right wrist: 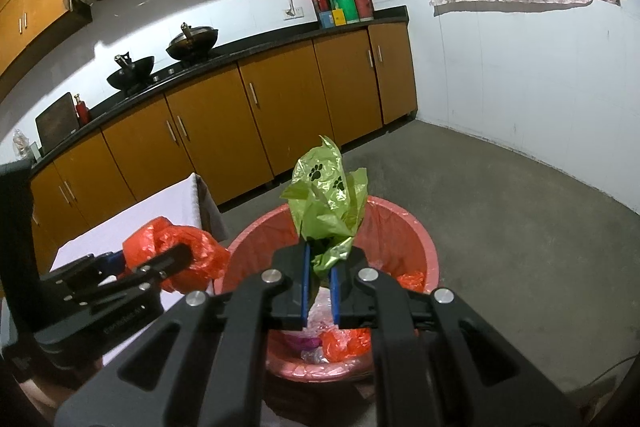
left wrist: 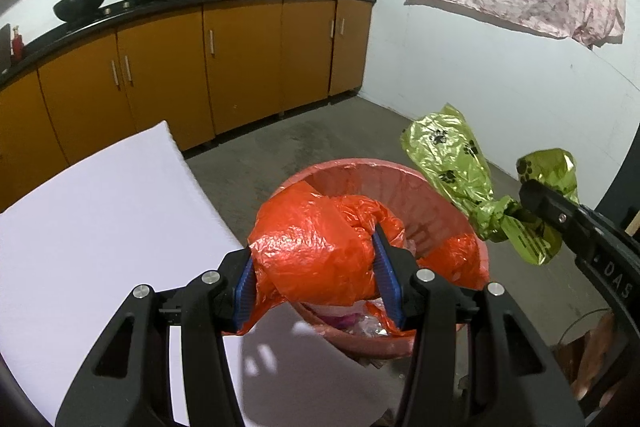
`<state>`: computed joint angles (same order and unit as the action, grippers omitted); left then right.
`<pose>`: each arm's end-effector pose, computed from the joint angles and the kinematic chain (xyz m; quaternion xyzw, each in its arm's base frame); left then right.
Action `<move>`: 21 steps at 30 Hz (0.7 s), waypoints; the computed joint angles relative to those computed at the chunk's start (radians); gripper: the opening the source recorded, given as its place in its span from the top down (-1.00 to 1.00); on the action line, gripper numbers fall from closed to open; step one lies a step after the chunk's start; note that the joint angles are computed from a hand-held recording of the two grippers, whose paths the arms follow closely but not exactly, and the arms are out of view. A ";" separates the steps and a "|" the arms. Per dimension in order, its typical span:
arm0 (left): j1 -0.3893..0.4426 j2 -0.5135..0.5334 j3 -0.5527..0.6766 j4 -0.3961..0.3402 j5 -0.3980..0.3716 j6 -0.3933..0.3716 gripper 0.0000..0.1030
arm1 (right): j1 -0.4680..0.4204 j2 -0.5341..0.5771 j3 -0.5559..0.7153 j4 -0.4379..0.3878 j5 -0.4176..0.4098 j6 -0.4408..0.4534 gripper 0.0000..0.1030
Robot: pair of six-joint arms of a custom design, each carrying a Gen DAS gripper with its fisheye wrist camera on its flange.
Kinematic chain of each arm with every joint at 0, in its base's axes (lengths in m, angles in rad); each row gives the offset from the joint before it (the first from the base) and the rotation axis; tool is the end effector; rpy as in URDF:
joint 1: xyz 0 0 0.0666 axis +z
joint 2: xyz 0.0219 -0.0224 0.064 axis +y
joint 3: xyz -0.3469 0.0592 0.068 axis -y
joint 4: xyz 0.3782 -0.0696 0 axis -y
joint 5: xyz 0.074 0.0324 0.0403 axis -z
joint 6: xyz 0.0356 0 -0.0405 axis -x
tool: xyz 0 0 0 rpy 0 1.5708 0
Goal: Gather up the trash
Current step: 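Carry the red-orange bag and green bag over the orange wastebasket with both tools, then open both tools to drop the red-orange and green bags into the basket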
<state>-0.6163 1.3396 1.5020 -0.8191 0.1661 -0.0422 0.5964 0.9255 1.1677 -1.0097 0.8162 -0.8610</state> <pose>0.3784 -0.2757 0.4782 0.3238 0.8344 -0.1959 0.4007 0.2675 0.1498 0.4709 0.2652 0.8170 -0.0336 0.5109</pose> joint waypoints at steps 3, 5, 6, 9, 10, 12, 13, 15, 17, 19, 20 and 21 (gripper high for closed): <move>-0.004 0.005 -0.008 0.006 0.009 -0.004 0.01 | -0.017 0.000 -0.004 0.009 -0.016 0.005 0.82; -0.008 0.011 -0.010 0.007 0.011 -0.004 0.01 | -0.026 0.001 -0.007 0.015 -0.025 0.007 0.82; -0.010 0.013 -0.011 0.008 0.012 -0.002 0.00 | -0.034 0.001 -0.009 0.021 -0.033 0.010 0.82; -0.015 0.026 -0.006 0.008 0.015 0.000 0.00 | -0.049 0.003 -0.014 0.037 -0.047 0.022 0.82; -0.017 0.031 -0.004 0.007 0.015 0.001 0.00 | -0.053 0.006 -0.014 0.041 -0.051 0.026 0.82; -0.021 0.042 0.003 0.005 0.014 0.001 0.00 | -0.056 0.011 -0.015 0.047 -0.056 0.030 0.82; -0.023 0.047 0.005 0.005 0.014 0.001 0.00 | -0.059 0.011 -0.018 0.052 -0.059 0.031 0.82; -0.029 0.056 0.007 0.005 0.012 0.004 0.00 | -0.067 0.013 -0.023 0.060 -0.066 0.036 0.82; -0.032 0.066 0.013 0.003 0.014 0.004 0.00 | -0.076 0.013 -0.029 0.069 -0.076 0.039 0.82; -0.037 0.078 0.018 0.004 0.013 0.007 0.00 | -0.085 0.015 -0.032 0.078 -0.084 0.040 0.82; -0.039 0.083 0.019 0.005 0.015 0.008 -0.01 | -0.095 0.016 -0.034 0.093 -0.095 0.045 0.82; -0.041 0.093 0.027 0.001 0.020 0.008 -0.02 | -0.101 0.016 -0.037 0.106 -0.101 0.049 0.81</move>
